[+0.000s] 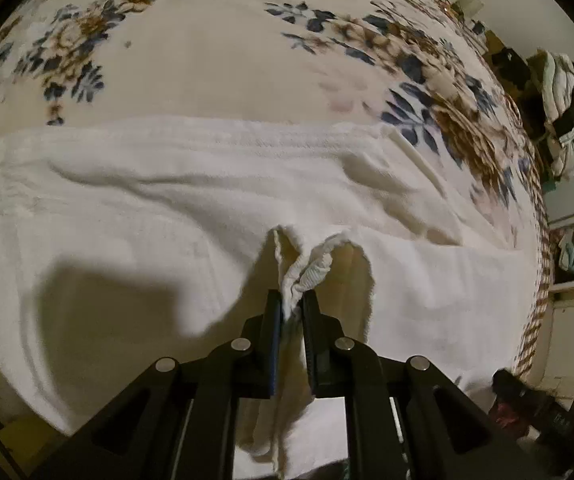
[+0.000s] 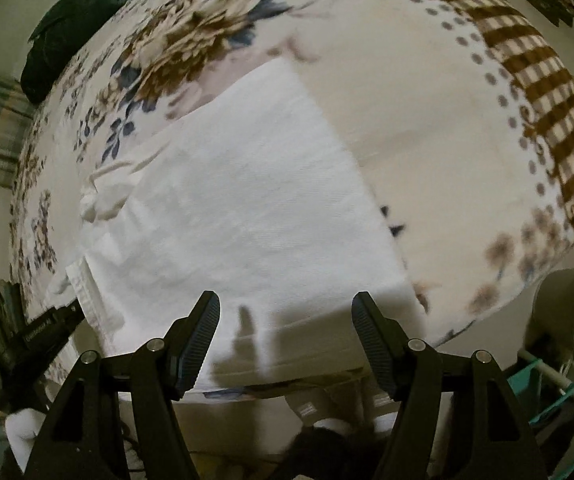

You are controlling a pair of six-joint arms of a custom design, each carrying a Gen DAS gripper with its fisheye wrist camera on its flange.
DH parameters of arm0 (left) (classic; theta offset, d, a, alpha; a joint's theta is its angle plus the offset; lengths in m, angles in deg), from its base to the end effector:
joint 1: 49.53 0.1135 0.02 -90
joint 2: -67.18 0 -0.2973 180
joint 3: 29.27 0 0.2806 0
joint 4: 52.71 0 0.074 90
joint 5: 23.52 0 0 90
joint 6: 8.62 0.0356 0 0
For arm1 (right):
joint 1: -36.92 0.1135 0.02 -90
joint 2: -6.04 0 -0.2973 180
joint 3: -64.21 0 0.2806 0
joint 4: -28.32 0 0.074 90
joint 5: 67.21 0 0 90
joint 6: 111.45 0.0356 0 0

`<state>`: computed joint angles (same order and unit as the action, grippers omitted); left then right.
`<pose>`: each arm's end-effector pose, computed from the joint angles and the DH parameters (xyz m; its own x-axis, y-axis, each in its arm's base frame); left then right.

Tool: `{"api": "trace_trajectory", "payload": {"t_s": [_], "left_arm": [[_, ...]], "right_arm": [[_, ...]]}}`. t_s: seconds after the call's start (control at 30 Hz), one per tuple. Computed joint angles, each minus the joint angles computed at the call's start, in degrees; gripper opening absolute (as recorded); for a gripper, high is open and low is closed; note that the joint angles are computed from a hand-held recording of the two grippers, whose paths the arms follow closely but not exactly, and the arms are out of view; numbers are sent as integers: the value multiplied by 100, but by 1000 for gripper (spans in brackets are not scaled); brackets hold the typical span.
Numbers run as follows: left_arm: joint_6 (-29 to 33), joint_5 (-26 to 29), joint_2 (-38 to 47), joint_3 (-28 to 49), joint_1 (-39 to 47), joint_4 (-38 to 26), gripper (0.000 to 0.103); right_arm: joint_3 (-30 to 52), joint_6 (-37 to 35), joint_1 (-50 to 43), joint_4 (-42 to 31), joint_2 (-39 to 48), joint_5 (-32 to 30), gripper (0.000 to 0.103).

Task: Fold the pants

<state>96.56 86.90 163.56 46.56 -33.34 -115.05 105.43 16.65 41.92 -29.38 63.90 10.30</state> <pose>0.3195 0.0798 0.2039 -0.9773 -0.0282 -0.2101 0.0374 0.9527 -0.3017 0.1588 0.0216 0.1802 -0.8432 0.5310 -0.0839 0.4791 0.8132 0.3304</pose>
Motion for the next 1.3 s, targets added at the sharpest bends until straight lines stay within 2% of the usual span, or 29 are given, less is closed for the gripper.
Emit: {"api": "trace_trajectory", "payload": {"t_s": [0.1, 0.23, 0.37, 0.43, 0.5, 0.57, 0.6, 0.7, 0.83, 0.93, 0.97, 1.0, 1.03, 1.1, 1.2, 1.3], "left_arm": [[-26, -78, 381, 64, -136, 186, 10], [50, 235, 527, 327, 219, -327, 17], [33, 11, -237, 114, 527, -475, 17], [71, -183, -529, -165, 538, -473, 25], [218, -498, -715, -572, 395, -474, 25], [342, -903, -901, -1026, 266, -346, 25], [416, -915, -1000, -1183, 320, -252, 26], [535, -777, -1063, -1270, 517, -206, 27], [507, -683, -820, -1039, 645, -438, 27], [562, -379, -740, -759, 1027, -753, 27], [582, -102, -706, -552, 1322, -937, 27], [705, 155, -619, -302, 1700, -1124, 35], [747, 367, -593, -121, 1990, -1251, 62], [825, 673, -426, 291, 2610, -1439, 103], [615, 569, -136, 612, 3286, -1249, 103], [-114, 183, 489, 950, 3940, -692, 103]], "right_arm": [[62, 101, 204, 160, 331, 60, 71], [247, 129, 384, 150, 612, 65, 71], [428, 393, 1034, 506, 896, -134, 71], [500, 563, 1553, 778, 1353, -131, 69], [634, 644, 2104, 769, 1740, 90, 58], [769, 602, 2578, 576, 1921, 424, 57], [806, 602, 2774, 494, 1930, 560, 57], [834, 550, 3119, 296, 1941, 706, 57], [1004, 274, 3010, 124, 2095, 565, 57], [1102, 281, 2725, 150, 1803, 400, 57], [1122, 296, 2607, 208, 1733, 256, 57], [1146, 359, 2495, 276, 1681, 106, 59], [1184, 413, 2436, 318, 1671, 23, 61], [1220, 508, 2365, 473, 1693, -111, 73], [1241, 604, 2370, 739, 1909, -207, 74], [1197, 836, 2515, 942, 2131, -288, 74]]}}
